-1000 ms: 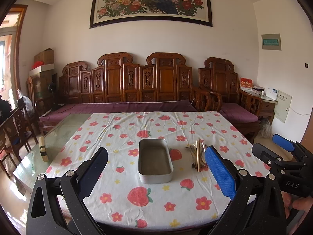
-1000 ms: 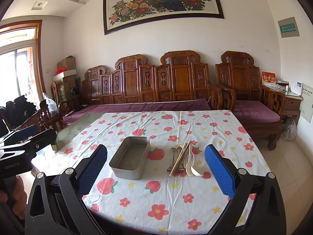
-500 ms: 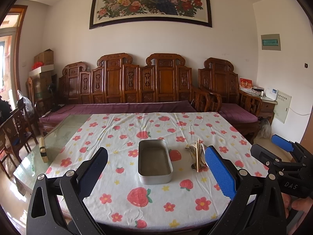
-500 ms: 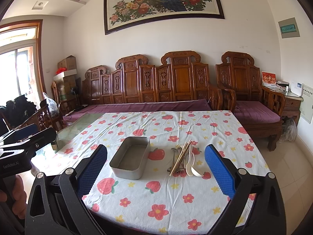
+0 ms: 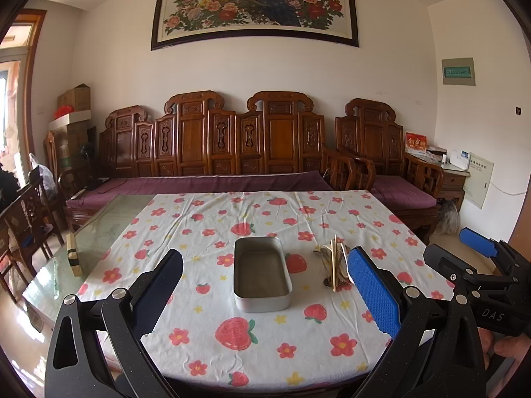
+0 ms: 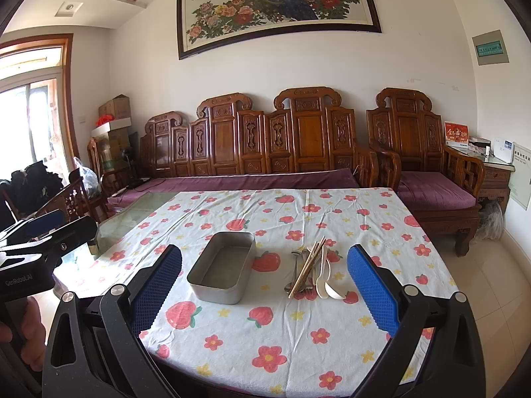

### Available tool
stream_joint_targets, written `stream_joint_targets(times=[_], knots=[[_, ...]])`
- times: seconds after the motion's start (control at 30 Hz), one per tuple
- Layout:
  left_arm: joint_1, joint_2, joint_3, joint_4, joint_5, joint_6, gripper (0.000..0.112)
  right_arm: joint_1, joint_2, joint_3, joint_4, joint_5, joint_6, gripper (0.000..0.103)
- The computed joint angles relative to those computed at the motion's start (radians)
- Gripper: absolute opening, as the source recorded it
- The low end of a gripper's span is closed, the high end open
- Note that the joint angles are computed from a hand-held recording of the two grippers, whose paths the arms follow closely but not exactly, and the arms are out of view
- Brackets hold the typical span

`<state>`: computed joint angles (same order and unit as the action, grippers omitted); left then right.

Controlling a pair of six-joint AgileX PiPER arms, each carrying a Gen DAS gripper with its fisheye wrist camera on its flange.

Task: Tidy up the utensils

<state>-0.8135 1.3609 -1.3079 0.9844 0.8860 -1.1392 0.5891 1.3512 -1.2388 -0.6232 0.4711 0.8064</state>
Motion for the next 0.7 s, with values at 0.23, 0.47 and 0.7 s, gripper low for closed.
stream_joint_targets(times=[0.23,0.47,0.7], knots=[[0.002,-0.005,0.011,0.005,-0.007,-0.007,0.097,0.001,-0.001,0.002,-0.004,-0.001,0.003,0.1],[-0.009,0.006,-0.017,0.0,0.009,0.004,0.097,0.001,0.0,0.004,-0.009,-0.003,0.008,0.1],[-0.01,0.006,-0.019,0.0,0.01,0.004,0.097,0.0,0.0,0.005,-0.009,-0.005,0.008,0.1]])
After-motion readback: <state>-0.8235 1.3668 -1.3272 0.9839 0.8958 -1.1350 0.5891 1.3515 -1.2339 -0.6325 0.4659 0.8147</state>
